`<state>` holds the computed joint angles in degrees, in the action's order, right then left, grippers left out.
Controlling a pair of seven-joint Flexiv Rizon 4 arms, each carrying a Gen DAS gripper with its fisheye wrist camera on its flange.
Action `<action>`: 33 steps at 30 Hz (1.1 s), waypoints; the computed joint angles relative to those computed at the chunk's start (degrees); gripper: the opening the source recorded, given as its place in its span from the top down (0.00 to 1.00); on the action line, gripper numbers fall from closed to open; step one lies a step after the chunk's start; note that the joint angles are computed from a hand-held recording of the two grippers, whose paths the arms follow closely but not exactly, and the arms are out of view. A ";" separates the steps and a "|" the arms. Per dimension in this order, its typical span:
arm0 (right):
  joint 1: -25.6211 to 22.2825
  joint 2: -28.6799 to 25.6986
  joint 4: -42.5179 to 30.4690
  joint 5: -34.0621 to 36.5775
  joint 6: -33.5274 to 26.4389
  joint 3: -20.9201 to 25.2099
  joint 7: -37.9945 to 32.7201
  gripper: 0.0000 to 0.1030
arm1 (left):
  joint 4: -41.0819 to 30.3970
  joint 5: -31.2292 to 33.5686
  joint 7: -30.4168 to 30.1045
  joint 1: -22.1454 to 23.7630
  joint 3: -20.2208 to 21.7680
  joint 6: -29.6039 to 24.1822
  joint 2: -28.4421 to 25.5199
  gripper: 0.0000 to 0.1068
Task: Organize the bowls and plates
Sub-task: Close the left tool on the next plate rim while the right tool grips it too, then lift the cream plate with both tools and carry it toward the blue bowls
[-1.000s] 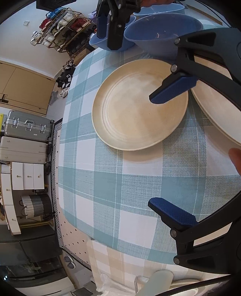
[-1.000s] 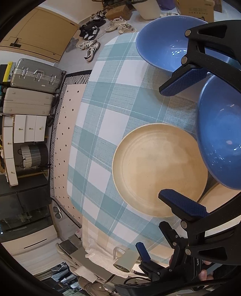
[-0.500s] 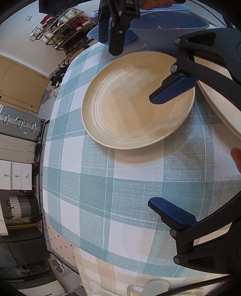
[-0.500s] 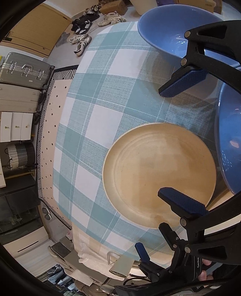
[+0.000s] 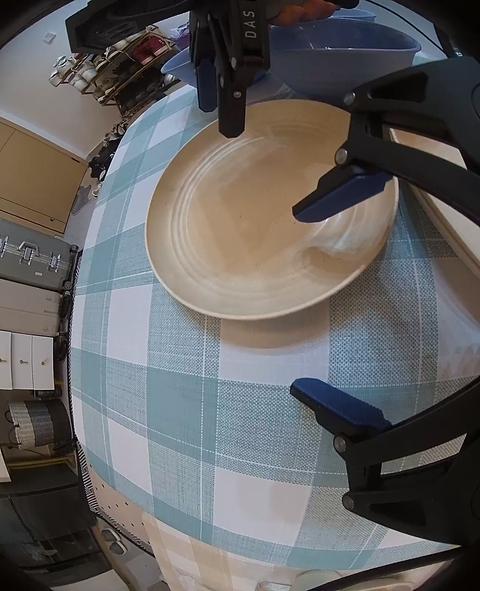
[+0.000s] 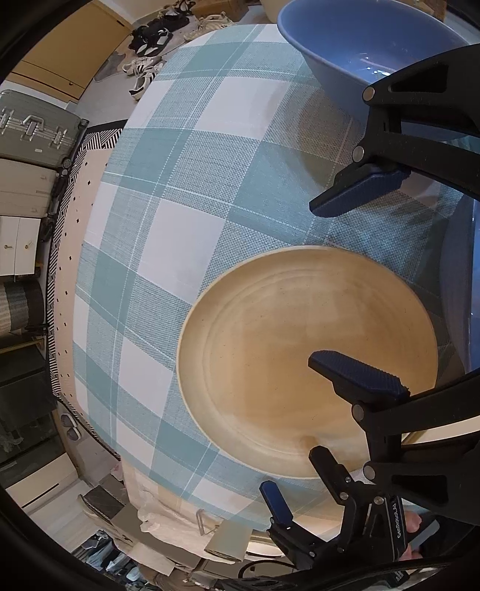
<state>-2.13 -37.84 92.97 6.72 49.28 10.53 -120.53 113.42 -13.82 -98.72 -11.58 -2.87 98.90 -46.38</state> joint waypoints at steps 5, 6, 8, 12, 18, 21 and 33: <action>0.32 -0.62 0.11 -0.72 0.49 -0.33 -0.22 0.39 | -0.72 0.23 0.43 0.30 -0.55 -1.35 -0.65 0.35; 0.39 -0.73 0.12 -0.94 0.47 -0.44 -0.15 0.42 | -0.85 0.22 0.41 -0.42 0.17 -1.48 -0.66 0.36; 0.41 -0.88 0.26 -1.19 0.57 -0.50 -0.09 0.48 | -0.92 0.17 0.31 -1.09 0.85 -1.63 -0.64 0.38; 0.54 -0.99 0.79 -2.06 0.92 -0.76 -0.27 0.59 | -0.75 0.15 0.13 -1.48 1.21 -1.60 -0.52 0.46; 0.75 -0.98 1.98 -3.41 2.69 -1.15 -0.20 0.75 | -0.45 0.37 0.19 -1.25 0.89 -1.54 -0.28 0.72; 0.79 -0.74 2.79 -3.92 4.14 -1.30 0.06 0.80 | 0.01 1.04 0.90 1.11 -1.92 -0.97 -0.27 0.81; -0.07 0.10 3.77 -3.94 6.50 -0.65 0.25 0.83 | -0.19 0.42 0.06 -2.07 1.07 -0.78 0.22 0.82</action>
